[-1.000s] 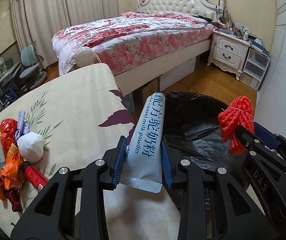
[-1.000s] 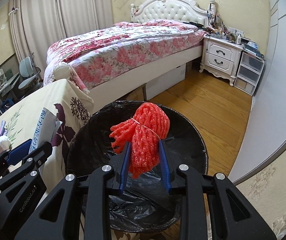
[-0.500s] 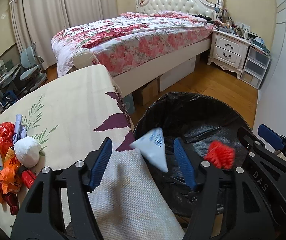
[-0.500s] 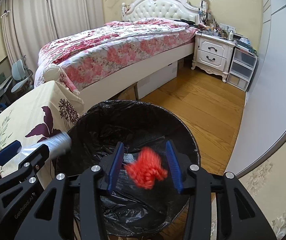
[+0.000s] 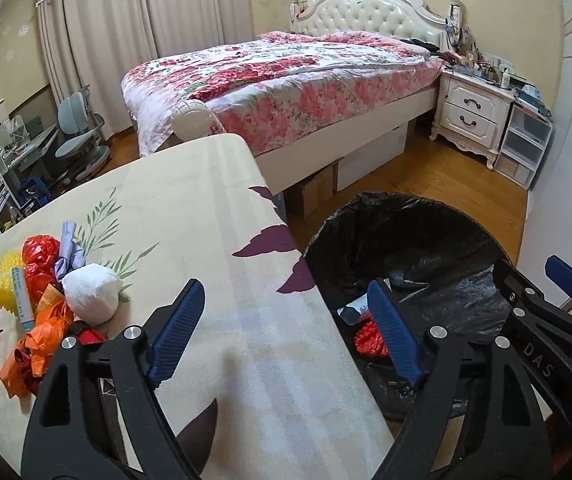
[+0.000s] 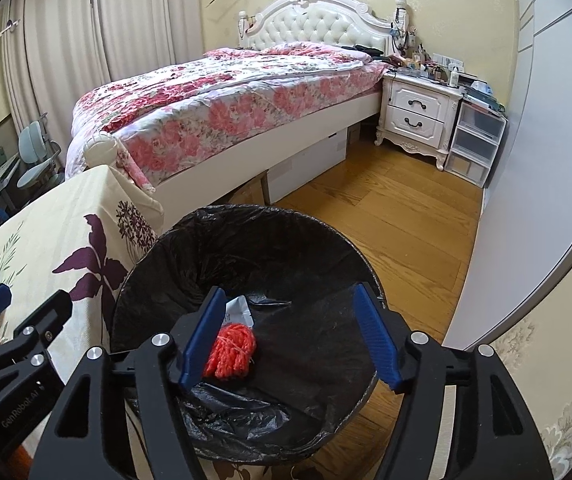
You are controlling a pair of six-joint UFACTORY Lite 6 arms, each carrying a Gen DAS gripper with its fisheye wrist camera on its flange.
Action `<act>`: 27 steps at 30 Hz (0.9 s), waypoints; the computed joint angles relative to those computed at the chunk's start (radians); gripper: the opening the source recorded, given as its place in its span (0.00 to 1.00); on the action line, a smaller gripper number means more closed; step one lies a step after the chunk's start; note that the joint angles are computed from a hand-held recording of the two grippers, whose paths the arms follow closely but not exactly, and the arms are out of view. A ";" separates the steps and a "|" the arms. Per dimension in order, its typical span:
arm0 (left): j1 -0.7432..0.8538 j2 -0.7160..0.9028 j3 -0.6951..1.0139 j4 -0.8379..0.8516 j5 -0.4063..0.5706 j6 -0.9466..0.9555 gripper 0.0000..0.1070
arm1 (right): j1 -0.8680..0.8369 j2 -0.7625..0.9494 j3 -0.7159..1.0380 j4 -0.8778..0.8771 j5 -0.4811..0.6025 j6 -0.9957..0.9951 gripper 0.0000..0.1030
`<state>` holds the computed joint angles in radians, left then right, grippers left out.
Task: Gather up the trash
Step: 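Open the right tool to drop the mesh bag into the bin while the left drops the tube, then grasp the orange plastic bag on the bed with the left tool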
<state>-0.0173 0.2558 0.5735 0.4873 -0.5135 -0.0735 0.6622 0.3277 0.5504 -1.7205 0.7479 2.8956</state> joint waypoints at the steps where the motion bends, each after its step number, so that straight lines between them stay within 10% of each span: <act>1: 0.017 -0.011 -0.008 0.014 -0.003 -0.006 0.76 | 0.010 -0.002 0.001 0.009 0.002 -0.007 0.66; 27: 0.763 0.027 0.111 0.741 -0.079 -0.349 0.77 | 0.305 0.191 0.358 0.193 -0.024 -0.228 0.66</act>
